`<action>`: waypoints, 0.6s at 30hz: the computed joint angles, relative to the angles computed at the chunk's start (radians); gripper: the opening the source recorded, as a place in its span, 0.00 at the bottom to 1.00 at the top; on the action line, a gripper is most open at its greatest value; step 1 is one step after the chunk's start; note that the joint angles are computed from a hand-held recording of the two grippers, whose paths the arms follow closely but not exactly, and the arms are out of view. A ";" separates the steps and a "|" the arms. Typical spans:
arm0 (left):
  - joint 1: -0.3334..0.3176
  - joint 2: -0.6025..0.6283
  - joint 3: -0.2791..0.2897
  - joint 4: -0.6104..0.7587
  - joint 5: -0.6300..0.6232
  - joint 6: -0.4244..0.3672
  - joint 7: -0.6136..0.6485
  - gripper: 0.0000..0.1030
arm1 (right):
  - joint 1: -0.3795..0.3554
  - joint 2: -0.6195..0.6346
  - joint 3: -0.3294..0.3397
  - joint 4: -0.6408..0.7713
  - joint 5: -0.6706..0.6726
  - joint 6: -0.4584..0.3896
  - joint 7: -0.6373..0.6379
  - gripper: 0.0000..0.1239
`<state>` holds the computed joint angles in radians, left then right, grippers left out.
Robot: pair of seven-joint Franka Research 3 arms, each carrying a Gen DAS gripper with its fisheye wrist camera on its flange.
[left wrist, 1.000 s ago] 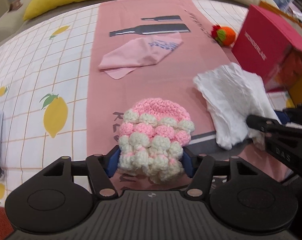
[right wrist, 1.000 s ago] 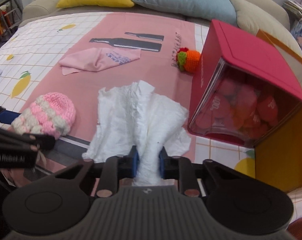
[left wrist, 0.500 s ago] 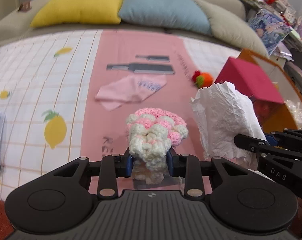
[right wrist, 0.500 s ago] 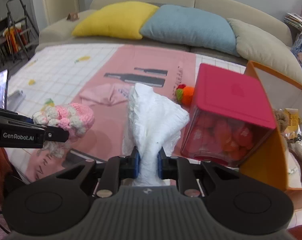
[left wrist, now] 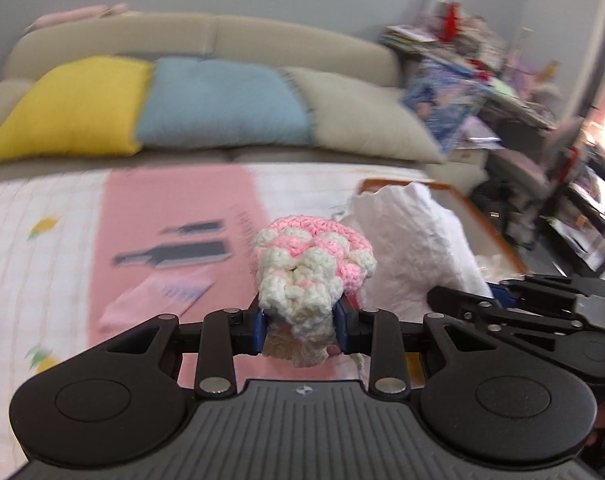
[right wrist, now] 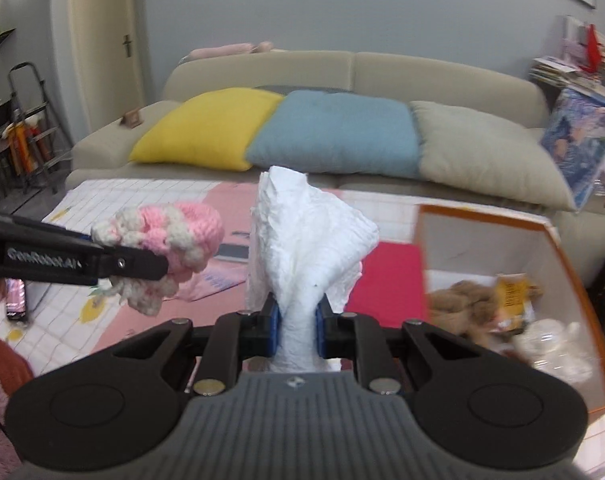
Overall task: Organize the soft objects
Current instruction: 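Carry the hat and white cloth over the orange box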
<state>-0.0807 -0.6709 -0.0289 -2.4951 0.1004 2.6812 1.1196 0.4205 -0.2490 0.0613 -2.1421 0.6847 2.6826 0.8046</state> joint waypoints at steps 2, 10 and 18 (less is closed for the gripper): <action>-0.034 0.071 0.014 0.058 -0.007 0.027 0.049 0.35 | -0.022 0.017 -0.012 0.028 -0.026 -0.003 0.004 0.13; -0.130 0.382 0.038 0.342 -0.128 0.080 0.296 0.35 | -0.133 0.155 -0.035 0.209 -0.150 -0.062 0.105 0.13; -0.056 0.603 -0.083 0.579 -0.056 -0.009 0.366 0.35 | -0.206 0.364 -0.036 0.425 -0.288 -0.160 0.193 0.13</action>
